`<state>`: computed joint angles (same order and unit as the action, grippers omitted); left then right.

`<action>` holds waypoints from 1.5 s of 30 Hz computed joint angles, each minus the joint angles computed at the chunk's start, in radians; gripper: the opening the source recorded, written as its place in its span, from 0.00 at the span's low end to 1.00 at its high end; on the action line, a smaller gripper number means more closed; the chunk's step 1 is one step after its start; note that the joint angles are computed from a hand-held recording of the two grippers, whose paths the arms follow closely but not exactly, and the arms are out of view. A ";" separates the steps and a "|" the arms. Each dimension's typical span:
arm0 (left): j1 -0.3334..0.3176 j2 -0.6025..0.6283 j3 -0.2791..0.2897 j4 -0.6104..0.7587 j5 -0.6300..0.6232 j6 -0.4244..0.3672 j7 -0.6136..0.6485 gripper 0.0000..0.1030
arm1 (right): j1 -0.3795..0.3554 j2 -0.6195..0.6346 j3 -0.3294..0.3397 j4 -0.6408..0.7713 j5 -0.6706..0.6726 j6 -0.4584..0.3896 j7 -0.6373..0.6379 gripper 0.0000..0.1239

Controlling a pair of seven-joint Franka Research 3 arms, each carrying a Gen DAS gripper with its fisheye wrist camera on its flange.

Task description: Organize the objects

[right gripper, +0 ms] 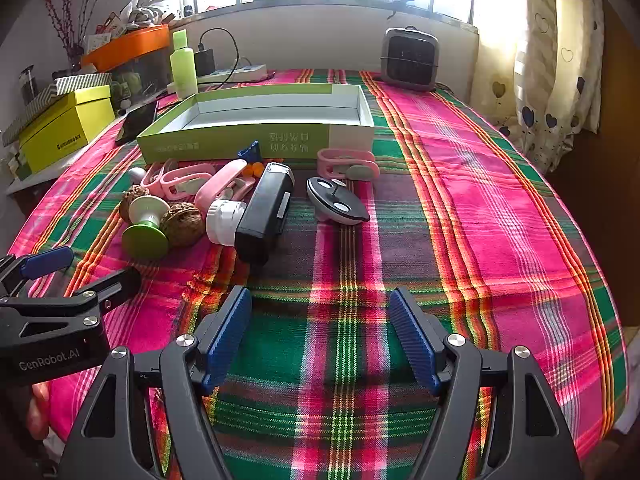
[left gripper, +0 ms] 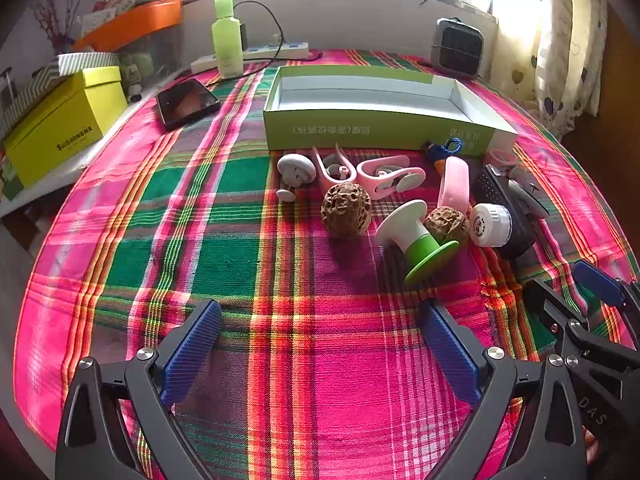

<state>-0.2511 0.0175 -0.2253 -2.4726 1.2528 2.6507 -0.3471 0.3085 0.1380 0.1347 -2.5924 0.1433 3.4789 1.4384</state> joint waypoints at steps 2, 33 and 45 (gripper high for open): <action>0.000 0.002 0.001 0.002 0.002 0.001 -0.001 0.96 | 0.001 0.000 -0.001 0.001 0.002 -0.001 -0.001 0.58; 0.042 -0.025 0.022 -0.029 0.141 0.130 -0.097 0.94 | -0.175 -0.003 0.094 0.019 -0.286 -0.059 0.177 0.58; 0.062 -0.034 0.021 -0.020 0.274 0.193 -0.168 0.88 | -0.460 0.024 0.245 0.075 -0.757 -0.063 0.549 0.57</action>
<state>-0.1892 -0.0167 -0.2045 -2.4925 1.5268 2.8433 -0.5153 -0.1517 0.1617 0.3800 -2.5171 -0.6137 3.4161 1.9876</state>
